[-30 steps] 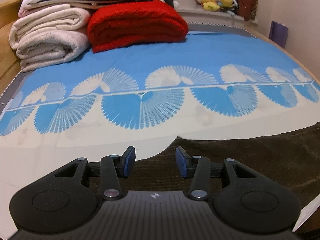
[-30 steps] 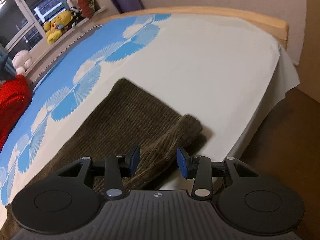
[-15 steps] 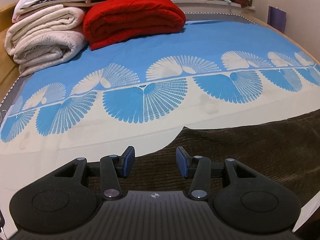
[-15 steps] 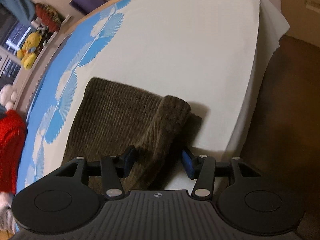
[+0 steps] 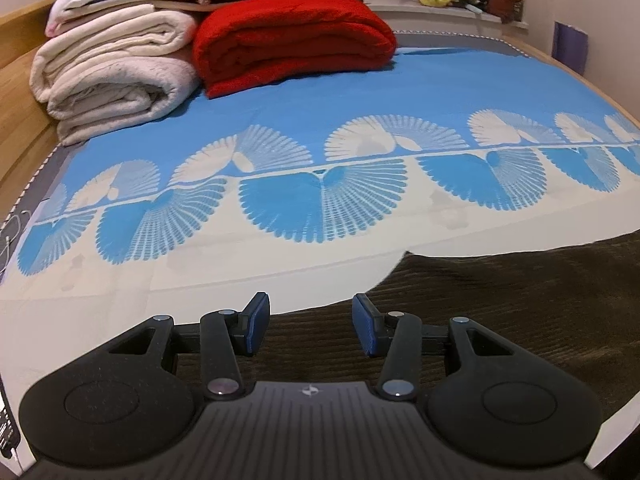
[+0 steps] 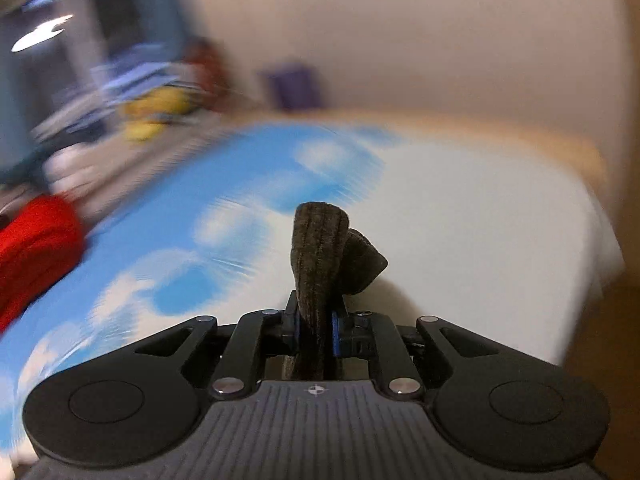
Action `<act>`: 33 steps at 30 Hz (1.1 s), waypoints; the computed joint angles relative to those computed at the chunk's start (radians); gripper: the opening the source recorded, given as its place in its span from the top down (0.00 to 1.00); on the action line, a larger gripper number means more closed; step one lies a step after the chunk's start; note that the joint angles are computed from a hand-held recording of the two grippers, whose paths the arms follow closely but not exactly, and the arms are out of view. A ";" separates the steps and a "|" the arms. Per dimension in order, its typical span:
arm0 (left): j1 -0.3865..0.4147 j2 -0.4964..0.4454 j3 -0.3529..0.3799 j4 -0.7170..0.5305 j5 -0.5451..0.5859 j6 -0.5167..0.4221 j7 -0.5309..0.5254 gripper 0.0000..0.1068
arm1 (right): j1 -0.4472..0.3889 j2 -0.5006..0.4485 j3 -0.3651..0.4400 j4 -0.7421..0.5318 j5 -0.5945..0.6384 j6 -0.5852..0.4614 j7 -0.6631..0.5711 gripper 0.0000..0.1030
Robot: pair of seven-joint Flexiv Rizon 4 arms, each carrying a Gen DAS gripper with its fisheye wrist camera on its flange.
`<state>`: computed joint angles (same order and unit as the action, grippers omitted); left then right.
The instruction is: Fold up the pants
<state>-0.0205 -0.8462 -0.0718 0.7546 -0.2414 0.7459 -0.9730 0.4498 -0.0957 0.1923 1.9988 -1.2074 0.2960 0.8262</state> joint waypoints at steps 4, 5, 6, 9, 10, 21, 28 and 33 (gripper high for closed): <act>0.012 -0.011 0.014 -0.018 0.007 -0.010 -0.020 0.53 | 0.100 -0.205 -0.052 -0.257 -0.294 0.030 -0.313 0.87; 0.016 -0.014 0.018 -0.025 0.010 -0.014 -0.026 0.53 | 0.124 -0.254 -0.073 -0.318 -0.345 0.074 -0.379 0.87; 0.020 -0.019 0.021 -0.035 0.012 -0.021 -0.031 0.53 | 0.145 -0.307 -0.095 -0.383 -0.392 0.132 -0.440 0.87; 0.030 -0.028 0.028 -0.054 0.017 -0.036 -0.053 0.53 | 0.199 -0.457 -0.148 -0.567 -0.453 0.296 -0.587 0.86; 0.033 -0.034 0.031 -0.067 0.019 -0.045 -0.061 0.53 | 0.198 -0.523 -0.138 -0.643 -0.452 0.359 -0.647 0.80; 0.055 -0.041 0.030 -0.079 0.037 -0.075 -0.063 0.53 | 0.152 -0.744 0.028 -0.837 0.115 0.839 -1.401 0.53; 0.052 -0.035 0.033 -0.068 0.044 -0.073 -0.062 0.53 | 0.195 -0.744 -0.089 -0.873 0.293 0.670 -1.281 0.49; 0.059 -0.029 0.035 -0.055 0.046 -0.069 -0.057 0.53 | 0.223 -0.803 -0.115 -0.958 0.376 0.667 -1.412 0.89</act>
